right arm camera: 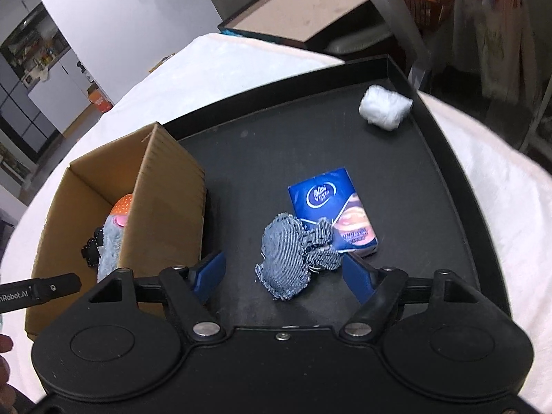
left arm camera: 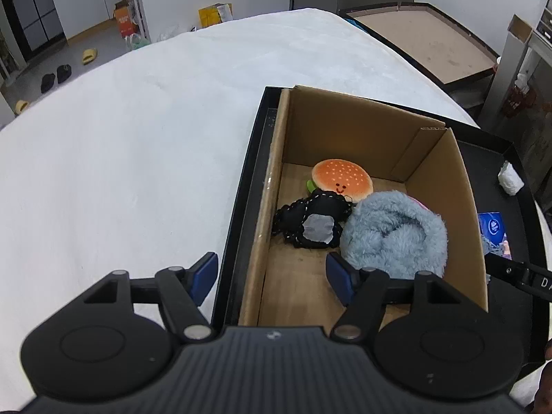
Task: Organize soft objects
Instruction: 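Move the right gripper to the denim cloth and grasp it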
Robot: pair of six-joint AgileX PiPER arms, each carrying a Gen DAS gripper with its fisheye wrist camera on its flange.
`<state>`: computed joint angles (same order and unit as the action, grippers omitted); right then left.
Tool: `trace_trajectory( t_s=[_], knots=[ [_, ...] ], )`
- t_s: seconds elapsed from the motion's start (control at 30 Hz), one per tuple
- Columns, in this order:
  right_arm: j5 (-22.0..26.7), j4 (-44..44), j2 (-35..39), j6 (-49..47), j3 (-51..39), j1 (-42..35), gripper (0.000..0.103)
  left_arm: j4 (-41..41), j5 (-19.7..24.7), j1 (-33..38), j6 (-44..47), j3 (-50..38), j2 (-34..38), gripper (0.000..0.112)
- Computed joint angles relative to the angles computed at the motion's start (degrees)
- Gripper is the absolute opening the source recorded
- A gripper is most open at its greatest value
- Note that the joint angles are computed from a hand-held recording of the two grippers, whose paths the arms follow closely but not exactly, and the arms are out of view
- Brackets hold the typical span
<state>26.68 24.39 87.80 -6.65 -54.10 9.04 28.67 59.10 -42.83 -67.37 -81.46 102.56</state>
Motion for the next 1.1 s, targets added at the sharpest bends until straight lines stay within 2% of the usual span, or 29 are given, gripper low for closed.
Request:
trace_trajectory(
  t_s=[0.13, 0.33, 0.5, 0.57, 0.63, 0.7, 0.83, 1.1],
  knots=[
    [1.3, 6.2, 2.2, -5.8, -0.3, -2.3, 0.07, 0.0, 1.7, 0.0, 0.8, -2.2, 2.2, 0.068],
    [2.2, 9.0, 5.1, -8.4, -1.4, -3.6, 0.063, 0.2, 3.8, -0.3, 1.3, -4.7, 4.6, 0.068],
    [2.7, 11.3, 6.3, -10.8, -1.9, -4.3, 0.061, 0.2, 4.8, -0.4, 2.0, -6.0, 5.6, 0.068],
    [2.1, 11.2, 6.1, -10.7, -1.6, -4.2, 0.052, 0.4, 5.0, -0.5, 1.9, -6.3, 5.9, 0.068],
    [1.3, 9.7, 5.7, -9.3, -1.2, -4.1, 0.035, 0.4, 5.3, -0.6, 1.8, -6.7, 6.2, 0.068],
    [1.9, 12.3, 5.8, -11.3, -0.9, -5.3, 0.026, 0.3, 5.3, -0.6, 1.8, -6.7, 6.1, 0.068],
    [3.0, 15.2, 4.8, -12.8, 0.4, -6.8, 0.021, 0.6, 4.6, -0.8, 1.5, -5.8, 5.4, 0.068],
    [2.1, 7.9, 1.2, -5.2, 1.7, -5.5, 0.017, 0.4, 2.4, -0.5, 1.0, -3.0, 2.5, 0.068]
  ],
)
